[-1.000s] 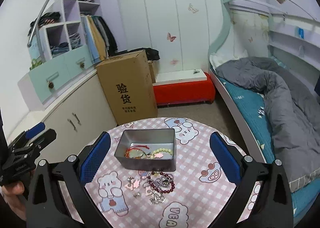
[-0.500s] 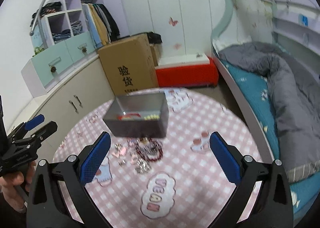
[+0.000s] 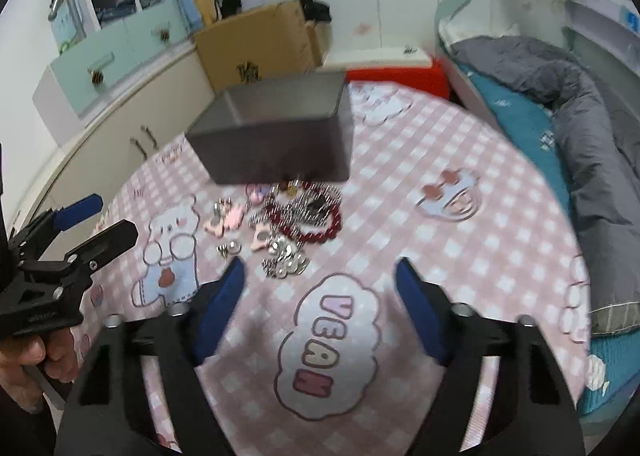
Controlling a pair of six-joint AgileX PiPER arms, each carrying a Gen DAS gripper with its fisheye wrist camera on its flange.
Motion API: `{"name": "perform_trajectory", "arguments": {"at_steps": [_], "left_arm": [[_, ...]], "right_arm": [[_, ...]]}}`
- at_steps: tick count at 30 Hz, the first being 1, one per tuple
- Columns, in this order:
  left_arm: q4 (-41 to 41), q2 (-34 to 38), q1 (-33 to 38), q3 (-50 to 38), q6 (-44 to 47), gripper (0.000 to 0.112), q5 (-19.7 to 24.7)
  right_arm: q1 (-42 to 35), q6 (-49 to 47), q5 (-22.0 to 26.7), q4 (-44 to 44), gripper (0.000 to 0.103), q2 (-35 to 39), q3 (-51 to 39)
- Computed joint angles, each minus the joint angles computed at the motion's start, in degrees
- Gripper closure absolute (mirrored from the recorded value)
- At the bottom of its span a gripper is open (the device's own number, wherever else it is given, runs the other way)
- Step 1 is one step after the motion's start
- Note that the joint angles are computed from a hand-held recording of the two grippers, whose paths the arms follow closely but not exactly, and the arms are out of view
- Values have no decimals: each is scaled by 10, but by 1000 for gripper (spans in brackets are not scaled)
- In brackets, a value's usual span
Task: Organize jewelry
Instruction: 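Move both tools back over the remaining jewelry pile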
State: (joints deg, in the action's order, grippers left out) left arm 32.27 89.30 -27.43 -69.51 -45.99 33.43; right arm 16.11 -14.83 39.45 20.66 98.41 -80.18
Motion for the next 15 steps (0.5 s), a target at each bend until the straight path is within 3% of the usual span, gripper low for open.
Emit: {"name": "perform_trajectory", "arguments": {"at_steps": [11, 13, 15], "left_arm": [[-30, 43, -8, -27, 26, 17, 3], [-34, 52, -11, -34, 30, 17, 4], [-39, 63, -13, -44, 35, 17, 6]], "right_arm": [[31, -34, -14, -4, 90, 42, -13], [26, -54, -15, 4, 97, 37, -4], [19, -67, -11, 10, 97, 32, 1]]}}
